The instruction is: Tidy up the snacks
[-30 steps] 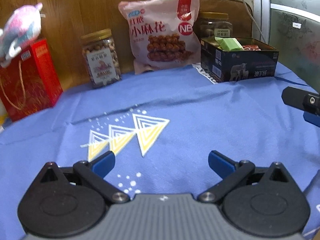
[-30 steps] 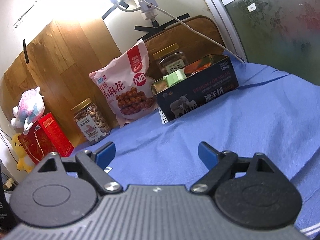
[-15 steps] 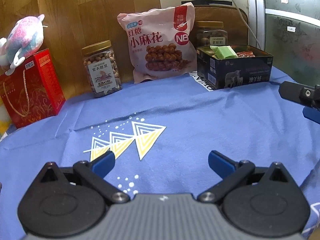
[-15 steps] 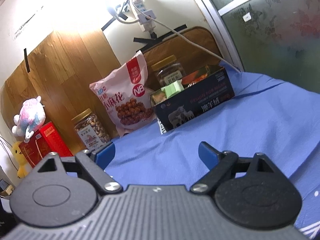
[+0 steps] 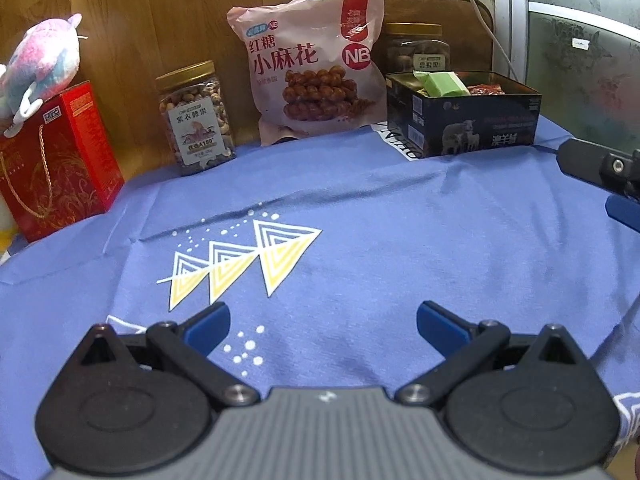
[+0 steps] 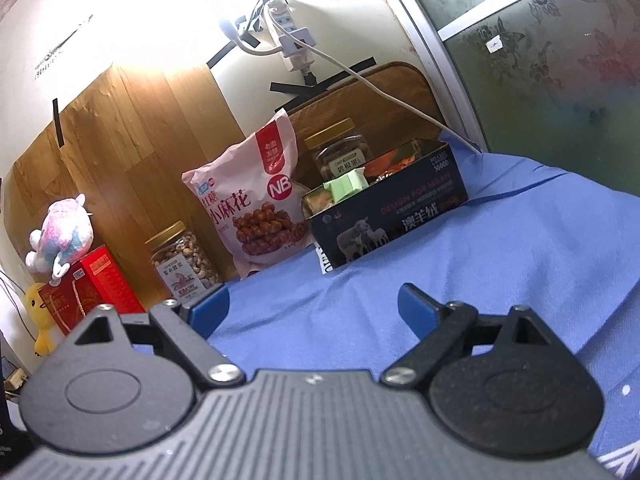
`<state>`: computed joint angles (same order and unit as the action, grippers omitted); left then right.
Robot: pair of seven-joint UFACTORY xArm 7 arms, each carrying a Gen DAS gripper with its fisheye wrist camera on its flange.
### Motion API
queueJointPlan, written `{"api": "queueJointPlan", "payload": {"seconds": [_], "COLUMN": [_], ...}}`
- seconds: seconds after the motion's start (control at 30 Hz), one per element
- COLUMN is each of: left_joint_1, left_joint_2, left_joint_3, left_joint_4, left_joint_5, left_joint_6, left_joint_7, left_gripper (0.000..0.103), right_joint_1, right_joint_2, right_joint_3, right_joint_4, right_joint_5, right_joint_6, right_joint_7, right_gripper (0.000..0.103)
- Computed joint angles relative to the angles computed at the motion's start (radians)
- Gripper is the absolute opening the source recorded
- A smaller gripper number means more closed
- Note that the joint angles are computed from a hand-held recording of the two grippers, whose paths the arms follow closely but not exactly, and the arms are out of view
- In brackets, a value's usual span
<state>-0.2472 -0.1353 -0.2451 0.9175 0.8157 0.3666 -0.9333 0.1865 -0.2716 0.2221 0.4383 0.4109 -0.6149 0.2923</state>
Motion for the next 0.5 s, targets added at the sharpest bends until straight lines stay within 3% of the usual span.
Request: {"api": "queueJointPlan", "payload": {"seconds": [0.5], "left_joint_1": [-0.025], "left_joint_2": [0.016], "left_joint_3": [0.009], "left_joint_4": [0.020], "left_joint_5": [-0.028], "left_joint_6": [0.060], "left_joint_7": [0.043], "left_gripper": [0.103], "right_joint_1": [0.004], "right_joint_2": [0.000], "right_joint_3": [0.008], "right_joint_4": [-0.004], "right_joint_5": [0.015], "right_joint_6": [-0.009], "right_joint_7": [-0.004], "right_gripper": [0.094]}}
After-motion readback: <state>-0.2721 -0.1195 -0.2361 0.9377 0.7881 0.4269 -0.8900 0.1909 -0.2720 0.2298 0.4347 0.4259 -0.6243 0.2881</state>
